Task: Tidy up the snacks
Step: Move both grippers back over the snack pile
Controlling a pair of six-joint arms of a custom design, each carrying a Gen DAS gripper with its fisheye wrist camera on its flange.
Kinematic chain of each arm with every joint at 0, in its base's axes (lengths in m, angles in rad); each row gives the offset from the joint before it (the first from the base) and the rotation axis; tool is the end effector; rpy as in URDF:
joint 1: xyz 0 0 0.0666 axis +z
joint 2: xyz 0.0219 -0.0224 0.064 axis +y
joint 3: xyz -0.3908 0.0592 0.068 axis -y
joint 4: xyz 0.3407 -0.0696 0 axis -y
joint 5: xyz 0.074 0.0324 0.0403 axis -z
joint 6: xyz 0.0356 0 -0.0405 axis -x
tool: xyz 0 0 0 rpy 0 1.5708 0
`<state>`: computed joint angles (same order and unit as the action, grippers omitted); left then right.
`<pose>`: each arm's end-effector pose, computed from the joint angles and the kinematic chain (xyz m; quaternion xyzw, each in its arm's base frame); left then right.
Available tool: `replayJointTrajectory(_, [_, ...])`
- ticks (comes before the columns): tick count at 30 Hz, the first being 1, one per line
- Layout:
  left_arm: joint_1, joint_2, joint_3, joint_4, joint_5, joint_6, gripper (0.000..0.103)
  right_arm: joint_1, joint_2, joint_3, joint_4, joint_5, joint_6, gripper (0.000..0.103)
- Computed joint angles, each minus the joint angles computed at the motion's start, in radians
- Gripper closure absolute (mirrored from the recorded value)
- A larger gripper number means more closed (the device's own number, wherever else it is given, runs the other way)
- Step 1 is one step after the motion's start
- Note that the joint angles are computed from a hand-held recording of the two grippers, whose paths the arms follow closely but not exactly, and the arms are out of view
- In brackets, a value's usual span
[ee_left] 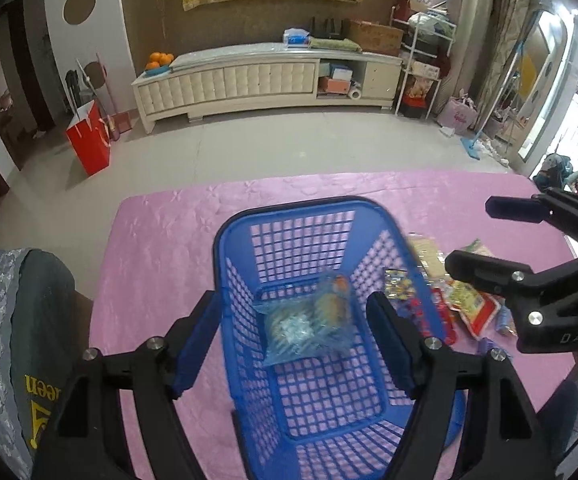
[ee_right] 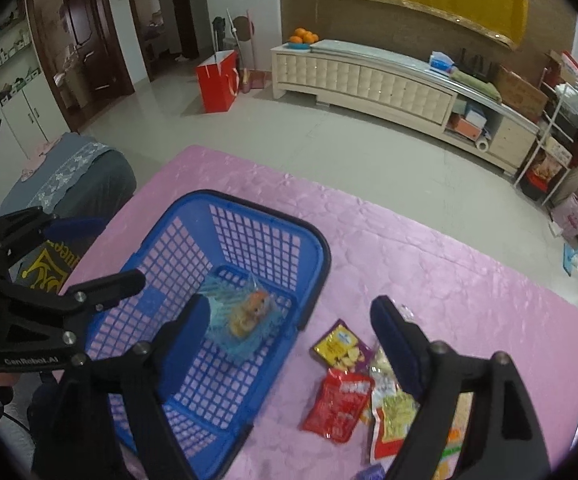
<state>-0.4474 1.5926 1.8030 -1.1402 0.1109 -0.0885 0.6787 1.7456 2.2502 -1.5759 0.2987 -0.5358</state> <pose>0.4461 -0.2189 0.5032 0.2677 0.9092 -0.1079 0.3001 0.4012 0.3096 0.5734 -0.0317 0.9584 0.0211 0.2830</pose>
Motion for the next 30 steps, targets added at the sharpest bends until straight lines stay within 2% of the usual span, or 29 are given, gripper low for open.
replayJointTrajectory(13, [-0.137,-0.123,-0.052,-0.011,-0.042,0.033,0.03,0.059,-0.139,-0.064,-0.076,0.096,-0.121,0.017])
replayJointTrajectory(23, [-0.283,-0.127,-0.081,-0.018,-0.092,0.054,0.03,0.087,-0.297,-0.262,-0.075,0.149,-0.223,0.017])
replayJointTrajectory(30, [-0.359,-0.091,-0.108,-0.007,-0.113,0.121,0.03,0.066,-0.412,-0.436,-0.041,0.136,-0.259,0.017])
